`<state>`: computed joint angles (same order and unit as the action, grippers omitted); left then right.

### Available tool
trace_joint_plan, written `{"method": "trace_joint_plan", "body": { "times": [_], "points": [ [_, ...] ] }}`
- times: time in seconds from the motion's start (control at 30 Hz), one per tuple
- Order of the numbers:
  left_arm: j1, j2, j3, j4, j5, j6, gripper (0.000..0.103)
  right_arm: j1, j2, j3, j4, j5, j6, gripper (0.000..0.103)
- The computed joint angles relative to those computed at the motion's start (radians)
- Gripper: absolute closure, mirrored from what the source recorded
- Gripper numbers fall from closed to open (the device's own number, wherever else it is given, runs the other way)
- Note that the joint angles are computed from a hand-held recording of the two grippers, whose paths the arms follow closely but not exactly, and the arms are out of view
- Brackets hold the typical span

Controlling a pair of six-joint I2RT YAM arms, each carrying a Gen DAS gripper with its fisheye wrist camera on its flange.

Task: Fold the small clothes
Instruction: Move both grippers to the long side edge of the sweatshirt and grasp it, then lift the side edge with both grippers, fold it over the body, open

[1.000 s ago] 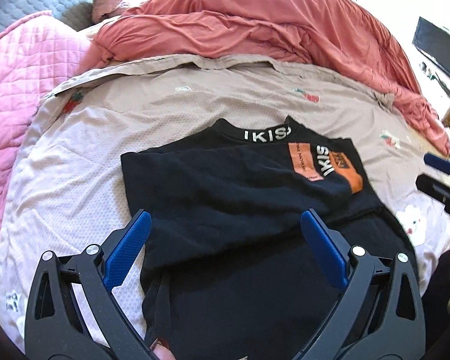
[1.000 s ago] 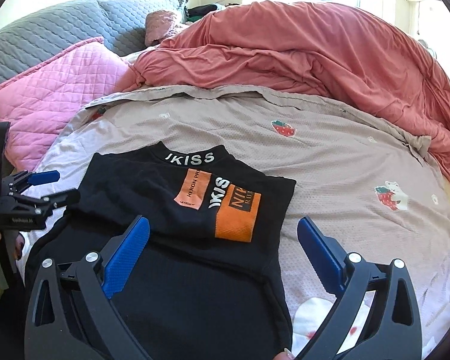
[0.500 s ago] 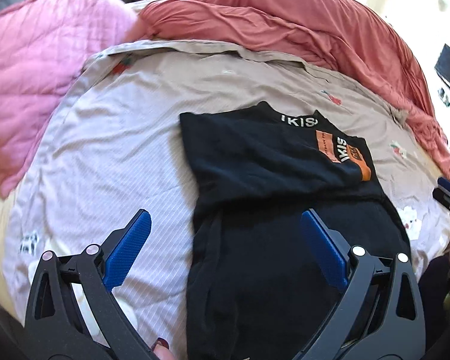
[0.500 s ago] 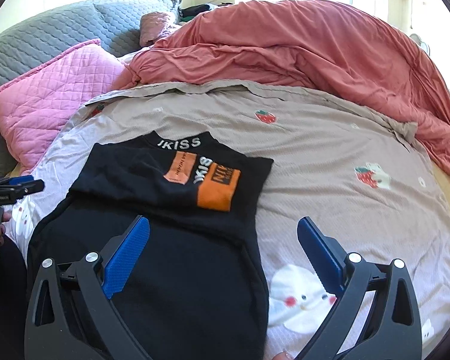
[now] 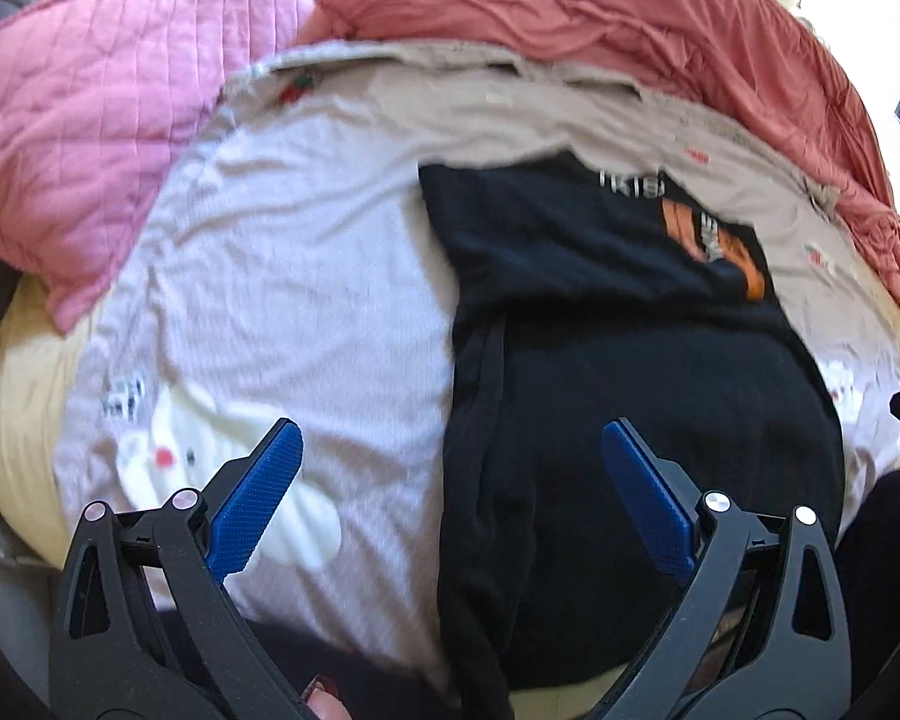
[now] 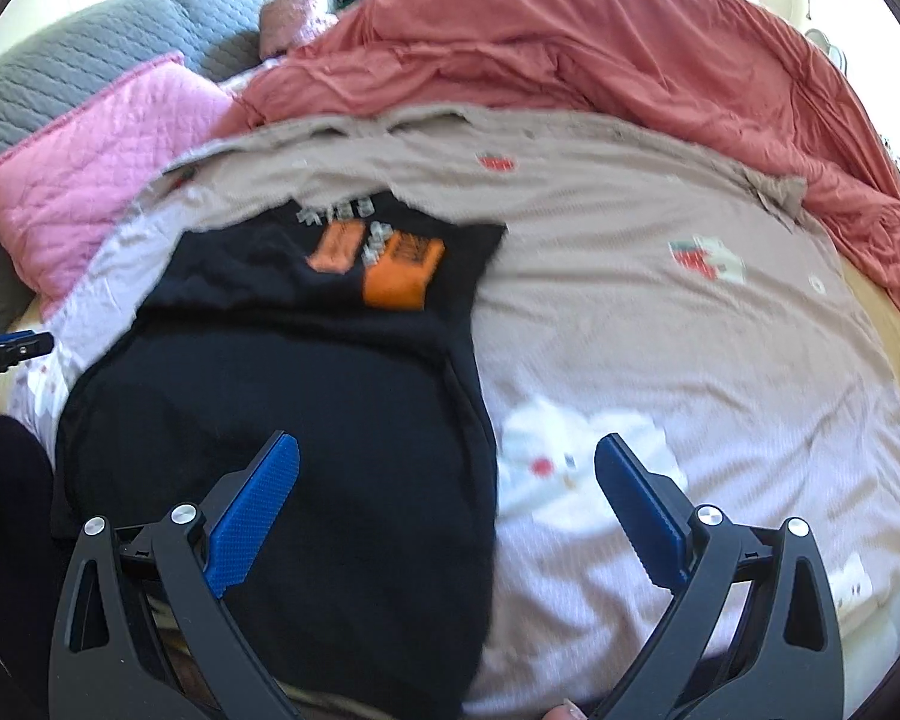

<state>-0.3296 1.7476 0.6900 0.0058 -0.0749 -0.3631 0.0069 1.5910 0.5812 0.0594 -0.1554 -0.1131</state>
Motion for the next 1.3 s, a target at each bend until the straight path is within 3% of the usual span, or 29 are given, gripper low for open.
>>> {"method": "trace_joint_plan", "body": {
  "times": [0.57, 0.63, 0.67, 0.7, 0.77, 0.83, 0.87, 1.0, 1.13, 1.3],
  "points": [
    [-0.027, 0.152, 0.022, -0.078, 0.111, 0.006, 0.010, 0.042, 0.248, 0.080, -0.182, 0.033, 0.060, 0.005],
    [-0.021, 0.173, 0.033, -0.085, 0.120, 0.009, 0.016, 0.046, 0.287, 0.102, -0.200, 0.027, 0.059, 0.008],
    [-0.015, 0.187, 0.039, -0.089, 0.129, 0.009, 0.024, 0.048, 0.296, 0.105, -0.205, 0.015, 0.057, 0.016],
    [-0.009, 0.196, 0.043, -0.092, 0.140, 0.009, 0.027, 0.048, 0.298, 0.106, -0.213, -0.012, 0.049, 0.042],
    [0.008, 0.212, 0.045, -0.089, 0.170, 0.014, 0.045, 0.062, 0.283, 0.095, -0.215, 0.000, 0.045, 0.047],
    [0.011, 0.215, 0.043, -0.082, 0.184, 0.016, 0.060, 0.062, 0.257, 0.081, -0.222, -0.028, 0.038, 0.080],
    [0.010, 0.211, 0.034, -0.071, 0.196, 0.017, 0.071, 0.056, 0.249, 0.078, -0.227, -0.053, 0.029, 0.083],
    [-0.004, 0.197, 0.015, -0.059, 0.215, 0.018, 0.087, 0.043, 0.248, 0.075, -0.237, -0.060, 0.030, 0.082],
    [-0.018, 0.223, 0.033, -0.083, 0.223, 0.029, 0.083, 0.024, 0.300, 0.112, -0.259, -0.050, 0.051, 0.067],
    [-0.037, 0.235, 0.046, -0.099, 0.203, 0.037, 0.081, 0.023, 0.336, 0.140, -0.282, -0.045, 0.046, 0.063]
  ]
}}
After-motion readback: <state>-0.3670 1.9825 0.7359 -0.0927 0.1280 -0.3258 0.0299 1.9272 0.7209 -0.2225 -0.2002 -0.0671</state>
